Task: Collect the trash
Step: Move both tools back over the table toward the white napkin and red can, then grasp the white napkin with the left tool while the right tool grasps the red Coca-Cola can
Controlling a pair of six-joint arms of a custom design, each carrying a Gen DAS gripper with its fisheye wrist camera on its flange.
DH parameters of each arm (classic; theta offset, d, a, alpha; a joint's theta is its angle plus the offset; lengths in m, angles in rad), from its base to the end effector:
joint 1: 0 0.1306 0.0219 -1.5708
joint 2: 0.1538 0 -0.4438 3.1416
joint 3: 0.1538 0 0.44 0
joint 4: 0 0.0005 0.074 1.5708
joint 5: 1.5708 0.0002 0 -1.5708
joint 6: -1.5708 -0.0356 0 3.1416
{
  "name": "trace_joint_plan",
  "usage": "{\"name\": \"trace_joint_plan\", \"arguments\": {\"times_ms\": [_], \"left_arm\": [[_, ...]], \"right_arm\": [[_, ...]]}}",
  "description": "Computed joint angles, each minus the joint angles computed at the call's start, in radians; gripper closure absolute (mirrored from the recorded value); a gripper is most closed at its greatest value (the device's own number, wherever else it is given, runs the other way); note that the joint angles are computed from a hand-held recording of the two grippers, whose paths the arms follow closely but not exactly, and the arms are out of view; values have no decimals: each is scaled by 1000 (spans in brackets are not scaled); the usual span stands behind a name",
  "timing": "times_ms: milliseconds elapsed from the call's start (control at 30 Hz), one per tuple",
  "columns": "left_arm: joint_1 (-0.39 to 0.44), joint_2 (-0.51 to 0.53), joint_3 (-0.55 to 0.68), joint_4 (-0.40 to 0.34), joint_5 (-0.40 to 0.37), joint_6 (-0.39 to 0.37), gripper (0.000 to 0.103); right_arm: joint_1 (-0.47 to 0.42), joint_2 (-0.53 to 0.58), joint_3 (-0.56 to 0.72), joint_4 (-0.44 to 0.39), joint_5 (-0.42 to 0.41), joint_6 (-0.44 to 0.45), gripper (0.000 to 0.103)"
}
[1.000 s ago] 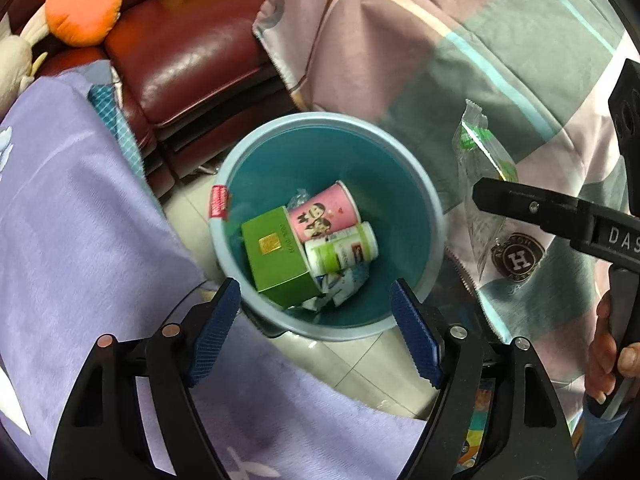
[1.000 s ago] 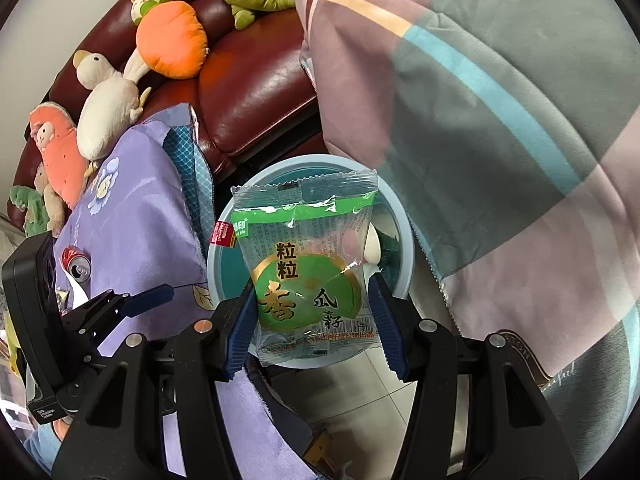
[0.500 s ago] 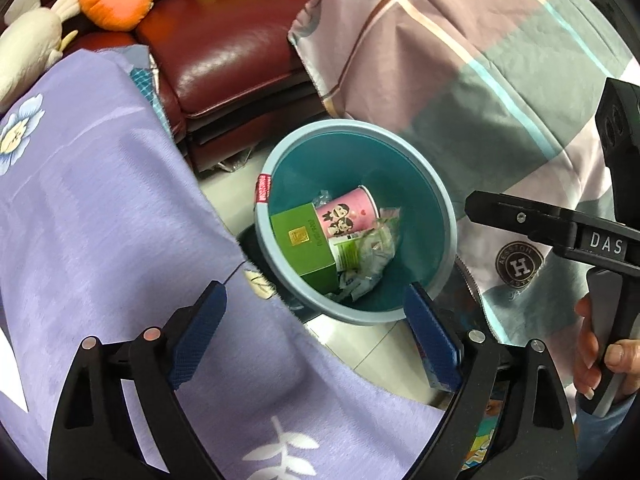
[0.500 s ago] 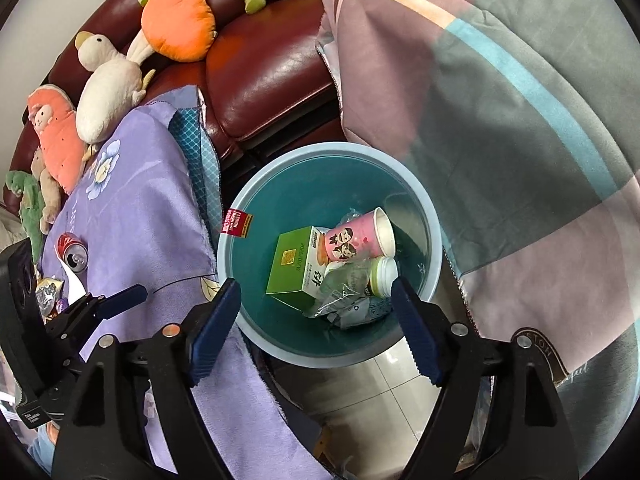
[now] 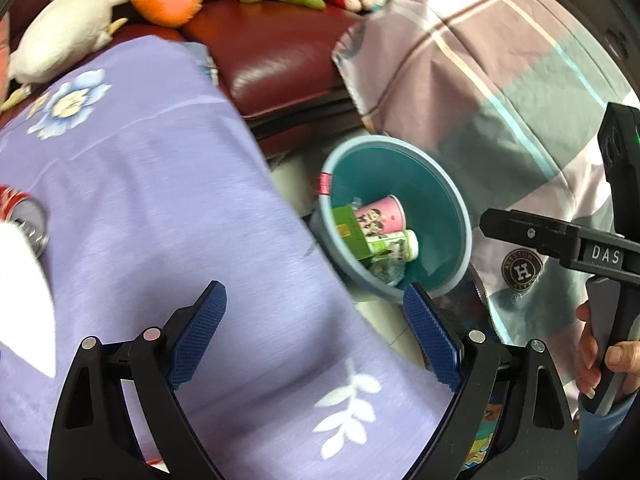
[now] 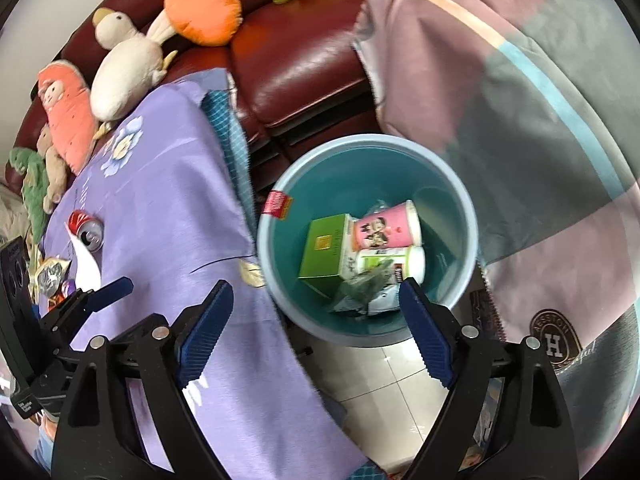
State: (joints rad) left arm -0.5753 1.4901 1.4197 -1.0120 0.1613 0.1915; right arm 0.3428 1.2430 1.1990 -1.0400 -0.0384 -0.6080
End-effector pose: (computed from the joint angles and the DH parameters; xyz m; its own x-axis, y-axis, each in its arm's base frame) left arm 0.4533 -0.3013 0.4458 -0.8416 0.3219 -0.4336 0.4483 0.8642 -0.2285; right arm 0.4101 0.1473 0.4514 -0.8848 0.2903 -0.3646 0.1859 0.9372 0.2951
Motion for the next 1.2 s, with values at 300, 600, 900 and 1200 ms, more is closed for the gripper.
{"name": "trace_joint_plan", "arguments": {"times_ms": [300,600,900,1200], "left_arm": [[91,-86,-69,15,8,17,12],[194,-161,-126,29,16,-19,9],[365,-164,-177,45,-14,-84,9],[429,-85,-163,68,-1,-162,8]], "right_arm": [[99,51,74,-33,33,-7,22],[189,130,184,-99,78,7,19],[272,264,328,-147,80,39,19],[306,395,458,-187,61,72,19]]}}
